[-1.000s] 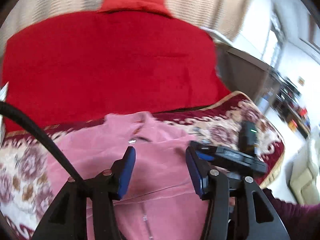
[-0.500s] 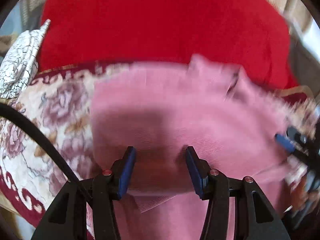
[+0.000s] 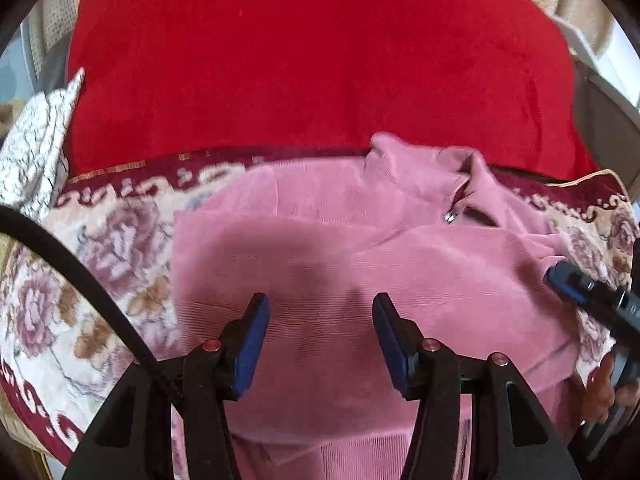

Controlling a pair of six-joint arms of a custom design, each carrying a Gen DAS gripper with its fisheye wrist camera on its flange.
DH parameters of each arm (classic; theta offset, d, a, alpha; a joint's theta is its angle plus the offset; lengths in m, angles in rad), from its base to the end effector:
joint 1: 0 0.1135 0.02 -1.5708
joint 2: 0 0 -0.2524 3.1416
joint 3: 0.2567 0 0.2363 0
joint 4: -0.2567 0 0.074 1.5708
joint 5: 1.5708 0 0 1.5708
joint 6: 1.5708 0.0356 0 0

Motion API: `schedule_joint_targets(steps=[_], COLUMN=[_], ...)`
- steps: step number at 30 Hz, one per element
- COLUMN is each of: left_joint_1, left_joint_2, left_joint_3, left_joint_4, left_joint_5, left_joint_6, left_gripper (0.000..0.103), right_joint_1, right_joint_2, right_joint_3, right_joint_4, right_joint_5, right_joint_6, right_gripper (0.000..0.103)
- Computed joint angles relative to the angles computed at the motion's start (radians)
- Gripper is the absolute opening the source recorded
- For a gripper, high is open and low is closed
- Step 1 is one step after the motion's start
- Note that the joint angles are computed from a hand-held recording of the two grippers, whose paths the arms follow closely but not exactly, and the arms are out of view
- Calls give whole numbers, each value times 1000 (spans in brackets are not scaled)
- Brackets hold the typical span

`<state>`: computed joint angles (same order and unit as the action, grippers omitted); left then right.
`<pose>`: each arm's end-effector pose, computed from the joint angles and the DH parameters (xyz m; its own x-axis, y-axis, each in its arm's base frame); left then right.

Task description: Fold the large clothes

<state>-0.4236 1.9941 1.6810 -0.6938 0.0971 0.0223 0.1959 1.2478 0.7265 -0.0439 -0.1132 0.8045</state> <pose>0.3797 -0.1750 0.2378 -0.7601 0.3671 -0.5362 0.4734 0.8780 -0.0700 0.2546 0.0546 0.2325 -0.5711 0.6165 -0.5420 0.1795 0.7381 0.6504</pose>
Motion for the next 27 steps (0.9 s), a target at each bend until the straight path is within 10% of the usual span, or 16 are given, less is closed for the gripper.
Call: schedule_joint_targets(steps=[8,10,14,21,27], left_joint_1=[-2,23,121,533,770], left_joint_2=[-48,-151,-376,-684,-669], left_joint_3=[-111,-213,-442,-756,-933], left_joint_4=[6,27,68,-53,-122], left_joint_5=[-19,11,74,360,526], left_joint_6=[52,82,174,415,611], left_gripper=[55,55,63,75,77], right_joint_1=[-15,-16,21,109,364], right_joint_2=[51,25,-94,-388,-751], right_joint_3=[31,25,-14,-103,-255], right_joint_4=[-56,-66,-88,-226,-425], right_joint_5=[-66,-80,-53,-24,111], right_joint_6=[-7,-14,-41,-101,76], right_gripper=[39,62,73,73,73])
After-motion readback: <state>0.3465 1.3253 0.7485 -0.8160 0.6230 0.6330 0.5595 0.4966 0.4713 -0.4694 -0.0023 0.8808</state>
